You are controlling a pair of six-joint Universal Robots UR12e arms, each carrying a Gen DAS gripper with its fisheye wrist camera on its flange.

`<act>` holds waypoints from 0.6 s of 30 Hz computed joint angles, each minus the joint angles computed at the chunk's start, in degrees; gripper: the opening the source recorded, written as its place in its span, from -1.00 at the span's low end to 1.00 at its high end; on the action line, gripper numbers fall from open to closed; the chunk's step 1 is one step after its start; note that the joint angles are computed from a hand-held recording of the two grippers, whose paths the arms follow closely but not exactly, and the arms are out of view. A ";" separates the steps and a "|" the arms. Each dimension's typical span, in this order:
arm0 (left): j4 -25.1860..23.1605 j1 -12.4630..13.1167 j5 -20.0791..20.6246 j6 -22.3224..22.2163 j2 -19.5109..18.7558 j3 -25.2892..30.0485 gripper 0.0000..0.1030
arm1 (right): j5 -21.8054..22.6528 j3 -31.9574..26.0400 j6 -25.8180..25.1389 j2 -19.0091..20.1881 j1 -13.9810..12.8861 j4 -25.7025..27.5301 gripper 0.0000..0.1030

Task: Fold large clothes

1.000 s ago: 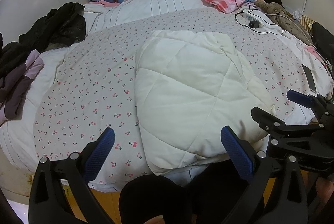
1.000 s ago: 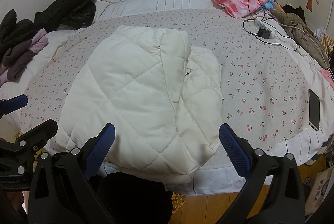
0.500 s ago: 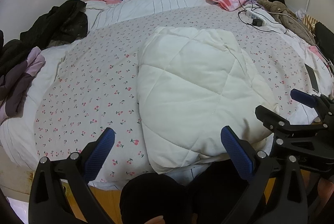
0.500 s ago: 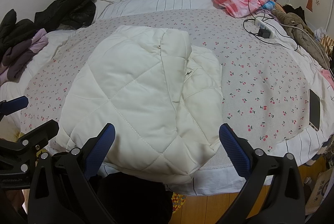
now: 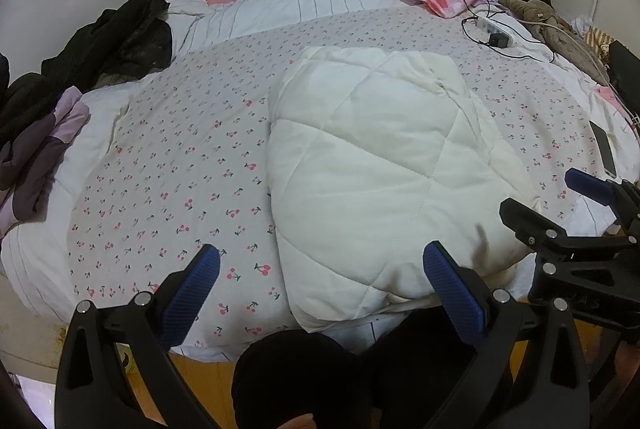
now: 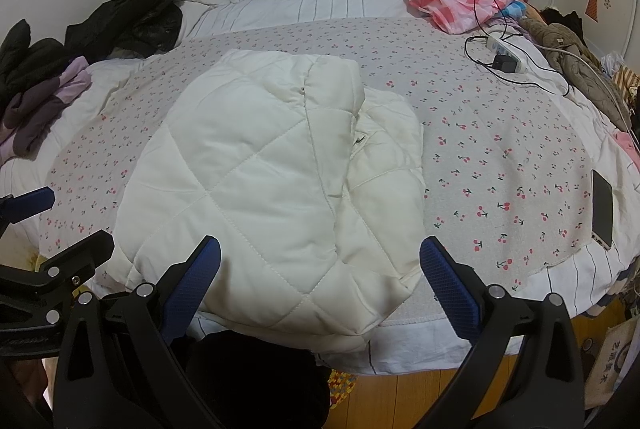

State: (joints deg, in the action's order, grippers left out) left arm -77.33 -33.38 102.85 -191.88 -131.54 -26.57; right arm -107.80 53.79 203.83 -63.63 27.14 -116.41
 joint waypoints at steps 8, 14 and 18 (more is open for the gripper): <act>-0.41 0.25 -0.30 -1.10 0.06 -0.10 0.89 | -0.70 -0.09 0.04 -0.05 0.03 -0.03 0.87; -0.48 0.21 -0.38 -1.18 0.10 -0.21 0.89 | -0.71 -0.15 0.04 -0.09 0.05 0.09 0.87; -0.69 0.29 -0.65 -1.32 0.10 -0.26 0.89 | -0.80 -0.18 0.01 -0.04 0.06 0.01 0.87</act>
